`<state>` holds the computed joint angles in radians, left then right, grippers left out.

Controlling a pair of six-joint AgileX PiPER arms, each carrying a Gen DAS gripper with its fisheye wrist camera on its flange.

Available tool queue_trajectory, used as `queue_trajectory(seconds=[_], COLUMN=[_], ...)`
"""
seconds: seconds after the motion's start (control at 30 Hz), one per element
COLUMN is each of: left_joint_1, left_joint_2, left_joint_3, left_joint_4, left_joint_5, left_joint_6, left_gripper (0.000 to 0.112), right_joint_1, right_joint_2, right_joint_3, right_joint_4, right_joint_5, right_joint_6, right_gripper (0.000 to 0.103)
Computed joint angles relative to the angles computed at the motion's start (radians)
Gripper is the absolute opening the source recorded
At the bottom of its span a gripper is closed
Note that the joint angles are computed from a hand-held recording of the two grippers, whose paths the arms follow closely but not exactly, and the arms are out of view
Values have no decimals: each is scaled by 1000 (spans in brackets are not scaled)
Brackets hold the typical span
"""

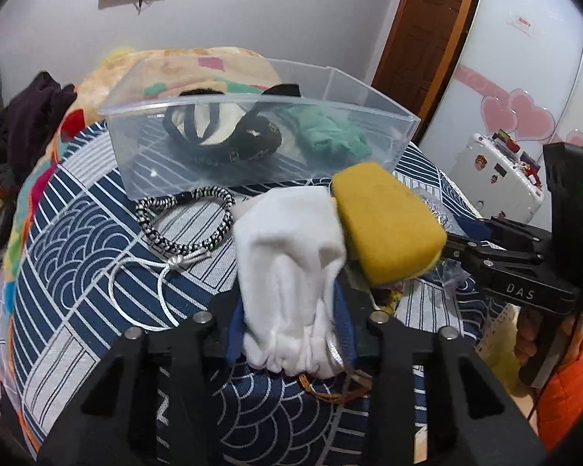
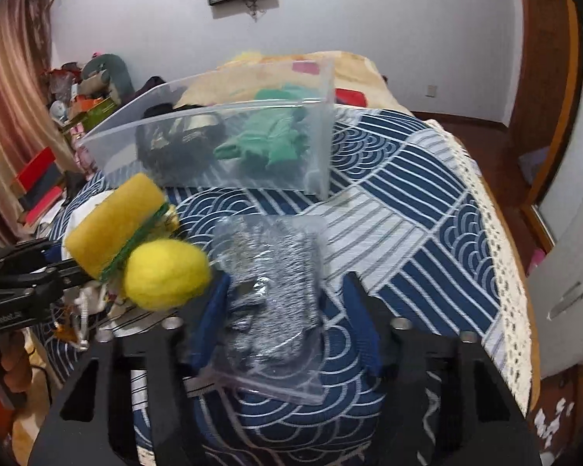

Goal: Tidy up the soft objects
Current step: 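Grasp the white cloth with the left tool while the right tool grasps the silver mesh bag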

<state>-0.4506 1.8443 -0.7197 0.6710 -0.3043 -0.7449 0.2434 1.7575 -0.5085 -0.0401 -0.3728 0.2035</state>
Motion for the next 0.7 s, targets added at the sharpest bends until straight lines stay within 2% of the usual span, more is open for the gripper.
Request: queue_trajectory(seconds=[0.03,0.13,0.2,0.3,0.6,0.7], left_joint_1=[-7,-20,-21,4,88,98], left_joint_2=[-3,-24,-42,-68,-188,-215], left_joint_3=[1,10,19,31,38,17], left_joint_4=[-21,-91,-127,-104,99,58], left_joint_5=[3,16,21,14,-5,17], left_joint_6=[20,86,122,113,-65,-16], left_gripper=[31,25,23,23,22,22], right_joint_1=[12,44,38,21,28,40], right_joint_2=[-1,-10,-18,-33,-150,-183], right_joint_3=[-2,3,10,22,54,43], right_joint_4=[12,118,97,95,191,237], right_joint_5=[1,-6,-15,-32,-50,-50], right_joint_6=[-13,-118,-98,-104,-188,-230], right_gripper=[37,29,25,21,21,21])
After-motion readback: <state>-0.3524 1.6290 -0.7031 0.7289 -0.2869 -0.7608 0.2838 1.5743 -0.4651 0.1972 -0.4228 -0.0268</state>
